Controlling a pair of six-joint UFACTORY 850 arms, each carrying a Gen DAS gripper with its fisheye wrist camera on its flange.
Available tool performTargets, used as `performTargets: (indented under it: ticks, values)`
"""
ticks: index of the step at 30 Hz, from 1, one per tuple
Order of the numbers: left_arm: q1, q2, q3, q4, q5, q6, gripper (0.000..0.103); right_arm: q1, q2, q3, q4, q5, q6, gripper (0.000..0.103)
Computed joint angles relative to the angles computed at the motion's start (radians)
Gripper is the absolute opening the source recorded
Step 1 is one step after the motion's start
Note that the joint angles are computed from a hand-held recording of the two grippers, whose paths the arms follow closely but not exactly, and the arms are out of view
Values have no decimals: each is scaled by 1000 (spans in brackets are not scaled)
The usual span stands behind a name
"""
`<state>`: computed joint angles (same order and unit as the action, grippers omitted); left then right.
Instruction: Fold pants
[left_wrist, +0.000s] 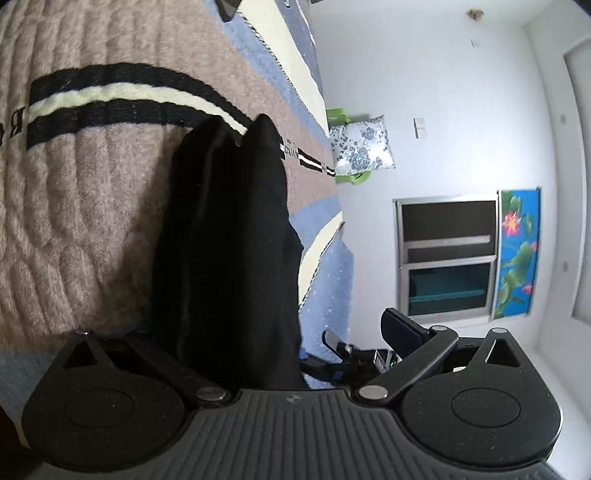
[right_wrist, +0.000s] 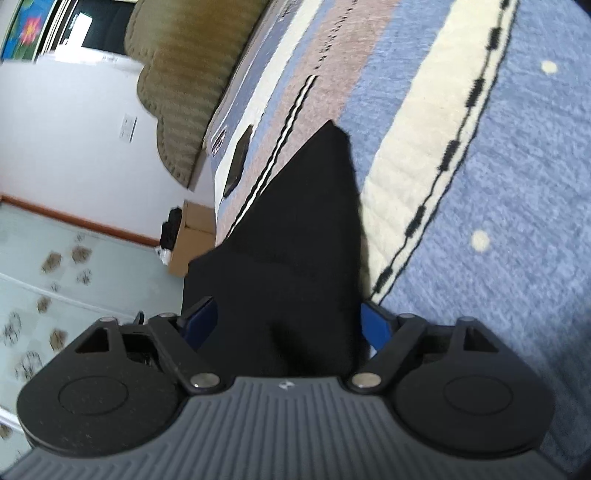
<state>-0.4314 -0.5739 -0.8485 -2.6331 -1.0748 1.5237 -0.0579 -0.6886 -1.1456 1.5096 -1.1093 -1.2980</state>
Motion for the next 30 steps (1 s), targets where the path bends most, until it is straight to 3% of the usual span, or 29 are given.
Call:
performTargets:
  ticks: [4, 7, 8, 10, 12, 13, 16, 19, 20, 23, 26, 28, 30]
  values:
    - [-9, 28, 11, 3, 24, -13, 103, 1, -17, -20, -22, -11, 43, 44]
    - [1, 23, 24, 4, -12, -52, 102, -13, -35, -19, 4, -83, 40, 27]
    - [10, 21, 33, 15, -28, -57, 102, -12, -33, -18, 4, -73, 37, 20]
    - [15, 19, 30, 33, -24, -63, 102, -1, -16, -24, -46, 60, 92, 14]
    - [21, 7, 19, 46, -29, -80, 102, 6, -27, -23, -9, 96, 155, 14]
    - [24, 5, 17, 54, -28, -94, 102, 0, -37, -33, -10, 70, 160, 15]
    - [29, 6, 17, 65, -23, -113, 103, 9, -21, -23, 37, 108, 134, 23]
    - [29, 9, 12, 76, -1, -108, 103, 15, -30, -44, 82, 107, 103, 44]
    - [30, 8, 9, 78, 3, -117, 103, 19, -43, -67, 73, 95, 121, 55]
    - [33, 9, 4, 89, 10, -145, 103, 46, -62, -136, -22, 97, 138, 72]
    - [33, 10, -13, 113, 26, -113, 103, 75, -40, -141, -124, 124, 100, 74]
    - [36, 0, -16, 118, 3, -98, 103, 72, -38, -137, -167, 70, 108, 74]
    - [38, -19, -23, 106, -34, -98, 103, 54, -71, -152, -164, -43, 159, 75]
